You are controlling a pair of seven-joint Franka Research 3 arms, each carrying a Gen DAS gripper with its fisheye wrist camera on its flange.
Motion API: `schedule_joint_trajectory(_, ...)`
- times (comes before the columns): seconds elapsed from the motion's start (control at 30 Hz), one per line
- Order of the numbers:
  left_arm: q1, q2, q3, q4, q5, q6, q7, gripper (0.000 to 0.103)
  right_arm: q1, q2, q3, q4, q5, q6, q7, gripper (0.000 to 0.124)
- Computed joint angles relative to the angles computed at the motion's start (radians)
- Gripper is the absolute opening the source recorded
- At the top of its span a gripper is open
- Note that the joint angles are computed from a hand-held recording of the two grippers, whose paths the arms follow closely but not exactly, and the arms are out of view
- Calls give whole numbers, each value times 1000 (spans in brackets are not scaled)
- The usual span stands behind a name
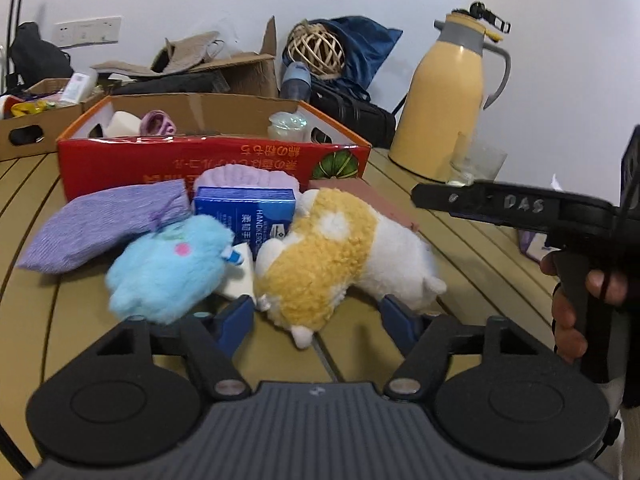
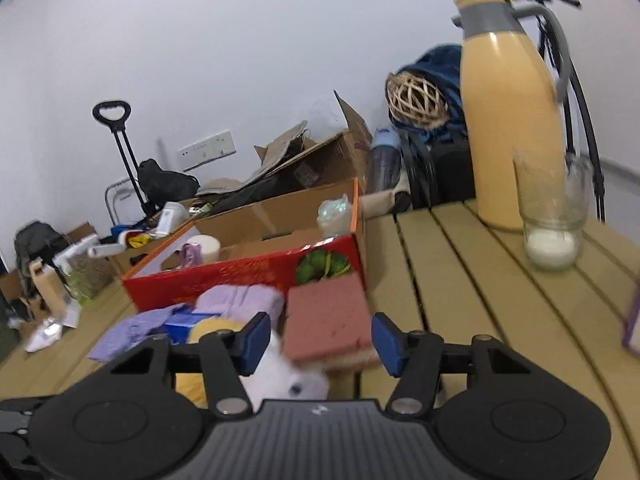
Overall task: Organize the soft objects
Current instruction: 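Reach the right gripper to the yellow-white plush dog and grasp it, then carry the plush dog into the red box and open the right gripper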
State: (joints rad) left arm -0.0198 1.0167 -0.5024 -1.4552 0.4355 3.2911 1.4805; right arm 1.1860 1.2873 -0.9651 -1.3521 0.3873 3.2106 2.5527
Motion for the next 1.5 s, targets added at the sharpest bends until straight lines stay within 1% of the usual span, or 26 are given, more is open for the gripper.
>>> schedule_joint_trajectory(0.07, 10, 28, -26, 40, -2, -35, 13, 52, -42, 5, 25, 62, -35, -69, -9, 50)
schedule_joint_trajectory(0.13, 34, 33, -50, 31, -11, -36, 28, 41, -70, -9, 73, 86, -77, -79, -22, 41)
schedule_joint_trajectory(0.17, 57, 28, -67, 9, -11, -28, 35, 39, -58, -10, 70, 77, -94, -83, -16, 39)
schedule_joint_trajectory(0.23, 144, 40, -159, -37, 6, -32, 64, 38, -7, -18, 42, 31, -125, -84, 2, 31)
schedule_joint_trajectory(0.3, 183, 21, -182, -91, -1, -8, 60, 39, 28, -55, 51, -24, -155, -70, 0, 26)
schedule_joint_trajectory(0.37, 152, -37, -110, -143, -9, 59, 21, 40, 15, -141, 139, -75, -193, -42, -67, 25)
schedule_joint_trajectory(0.4, 155, -51, -101, -162, 0, 78, 5, 41, -1, -182, 191, -97, -211, -21, -115, 25)
schedule_joint_trajectory(0.43, 153, -65, -89, -177, 5, 92, -15, 44, -27, -231, 259, -121, -230, -6, -176, 25)
schedule_joint_trajectory(0.47, 124, -97, -42, -199, -14, 120, -42, 44, -66, -267, 334, -127, -242, 5, -226, 25)
schedule_joint_trajectory(0.57, 53, -172, 76, -277, -57, 224, -95, 62, -217, -316, 588, -107, -279, 83, -346, 26)
schedule_joint_trajectory(0.6, 33, -198, 109, -308, -75, 255, -110, 69, -242, -315, 639, -91, -295, 81, -382, 30)
schedule_joint_trajectory(0.67, 22, -250, 148, -380, -91, 301, -143, 76, -246, -314, 674, -81, -303, 87, -435, 32)
schedule_joint_trajectory(0.73, 24, -299, 171, -458, -88, 346, -178, 84, -220, -335, 661, -119, -278, 108, -462, 32)
schedule_joint_trajectory(0.87, 68, -322, 153, -528, 22, 384, -272, 89, -15, -332, 407, -226, -62, 132, -401, 36)
schedule_joint_trajectory(0.93, 73, -307, 143, -520, 76, 373, -314, 89, 37, -312, 331, -249, 32, 150, -376, 39)
schedule_joint_trajectory(1.0, 57, -283, 146, -491, 114, 356, -340, 86, 2, -312, 361, -241, 64, 209, -381, 39)
schedule_joint_trajectory(1.03, 38, -276, 158, -477, 117, 349, -347, 79, -38, -312, 400, -221, 61, 244, -386, 41)
schedule_joint_trajectory(1.1, -42, -277, 228, -458, 58, 346, -339, 66, -100, -296, 451, -158, 53, 255, -398, 44)
schedule_joint_trajectory(1.17, -116, -282, 307, -455, -14, 358, -326, 63, -128, -252, 447, -68, 68, 202, -417, 46)
schedule_joint_trajectory(1.23, -92, -270, 307, -458, 4, 407, -351, 63, -164, -215, 466, 22, 78, 148, -433, 49)
schedule_joint_trajectory(1.3, -143, -284, 366, -479, -73, 440, -352, 62, -218, -170, 509, 132, 78, 88, -445, 49)
schedule_joint_trajectory(1.33, -144, -290, 366, -488, -109, 440, -340, 62, -211, -152, 502, 161, 83, 60, -441, 50)
schedule_joint_trajectory(1.37, -110, -290, 341, -485, -75, 430, -375, 62, -220, -131, 506, 198, 73, 44, -432, 50)
schedule_joint_trajectory(1.4, -41, -280, 288, -473, 22, 410, -444, 63, -227, -121, 516, 224, 85, 20, -452, 51)
schedule_joint_trajectory(1.43, 41, -262, 220, -455, 134, 389, -517, 65, -219, -111, 492, 236, 42, -24, -401, 52)
schedule_joint_trajectory(1.5, 152, -214, 118, -411, 316, 357, -640, 66, -224, -109, 506, 225, 27, 5, -379, 51)
